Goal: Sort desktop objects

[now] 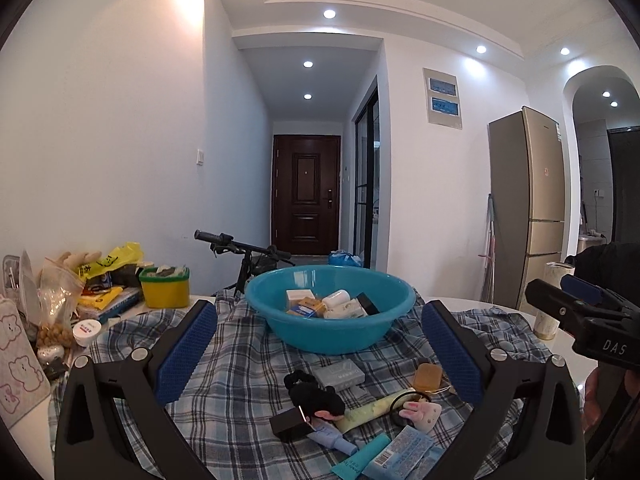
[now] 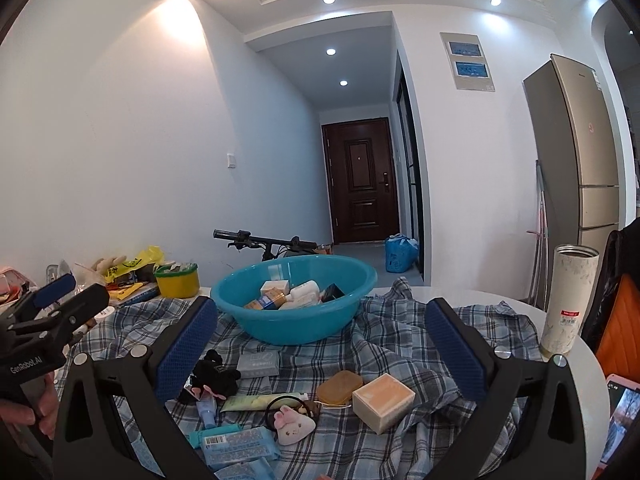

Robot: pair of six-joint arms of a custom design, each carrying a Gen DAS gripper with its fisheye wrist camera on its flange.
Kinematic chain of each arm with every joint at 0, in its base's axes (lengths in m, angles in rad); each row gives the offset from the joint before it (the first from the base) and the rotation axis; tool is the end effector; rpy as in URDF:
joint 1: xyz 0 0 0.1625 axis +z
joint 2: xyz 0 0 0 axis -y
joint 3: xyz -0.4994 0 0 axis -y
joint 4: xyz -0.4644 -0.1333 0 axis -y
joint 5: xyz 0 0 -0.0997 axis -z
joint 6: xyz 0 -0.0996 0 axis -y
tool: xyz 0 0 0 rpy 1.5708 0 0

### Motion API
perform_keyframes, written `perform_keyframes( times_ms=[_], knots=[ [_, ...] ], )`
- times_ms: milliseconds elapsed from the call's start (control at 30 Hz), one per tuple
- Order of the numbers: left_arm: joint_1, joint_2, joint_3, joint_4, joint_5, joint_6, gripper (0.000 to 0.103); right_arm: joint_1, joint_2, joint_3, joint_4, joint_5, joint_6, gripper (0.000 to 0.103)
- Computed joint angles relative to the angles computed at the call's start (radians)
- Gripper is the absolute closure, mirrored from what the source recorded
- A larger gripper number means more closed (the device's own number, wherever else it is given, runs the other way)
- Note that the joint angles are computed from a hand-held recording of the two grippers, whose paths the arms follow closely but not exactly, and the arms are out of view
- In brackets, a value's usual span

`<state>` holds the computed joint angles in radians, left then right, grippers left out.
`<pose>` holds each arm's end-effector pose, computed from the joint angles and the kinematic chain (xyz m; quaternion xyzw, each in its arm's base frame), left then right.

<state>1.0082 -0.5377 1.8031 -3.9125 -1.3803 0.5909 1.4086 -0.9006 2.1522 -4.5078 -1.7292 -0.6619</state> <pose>-0.2457 -0.6749 0.0167 0.4252 0.7431 -0.5090 0.0889 0.0285 -0.5541 0.2232 0.1068 -0.6574 0.6607 0.3462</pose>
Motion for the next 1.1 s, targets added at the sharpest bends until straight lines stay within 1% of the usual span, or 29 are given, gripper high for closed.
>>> perform_keyframes(
  times_ms=[67,133,200,333,400,533,633,833,967,1100],
  knots=[
    [0.014,0.018,-0.011,-0.013,-0.014,-0.019,0.000,-0.011,0.009,-0.001,-0.003,0.012,-0.002,0.000],
    [0.024,0.031,-0.023,0.008,-0.023,-0.031,0.000,-0.018,0.016,-0.005,0.021,0.008,-0.010,0.000],
    [0.027,0.045,-0.032,0.016,-0.013,-0.014,0.000,-0.025,0.034,-0.013,0.008,0.008,-0.019,0.000],
    [0.028,0.073,-0.041,-0.030,0.005,0.030,0.000,-0.032,0.063,-0.027,-0.019,0.010,-0.049,0.000],
    [0.030,0.077,-0.045,-0.031,0.006,0.033,0.000,-0.036,0.074,-0.031,-0.039,0.017,-0.061,0.000],
    [0.040,0.084,-0.056,-0.012,0.007,0.016,0.000,-0.046,0.077,-0.036,-0.036,0.016,-0.042,0.000],
    [0.046,0.093,-0.066,-0.006,0.014,0.008,0.000,-0.053,0.079,-0.045,-0.026,-0.002,-0.040,0.000],
    [0.050,0.105,-0.077,-0.010,0.024,0.019,0.000,-0.064,0.079,-0.053,-0.005,-0.007,-0.028,0.000],
    [0.046,0.112,-0.089,0.009,0.052,0.022,0.000,-0.065,0.091,-0.060,-0.021,-0.017,-0.053,0.000],
    [0.047,0.113,-0.094,0.021,0.068,0.015,0.000,-0.069,0.084,-0.057,-0.001,-0.015,-0.041,0.000]
  ],
)
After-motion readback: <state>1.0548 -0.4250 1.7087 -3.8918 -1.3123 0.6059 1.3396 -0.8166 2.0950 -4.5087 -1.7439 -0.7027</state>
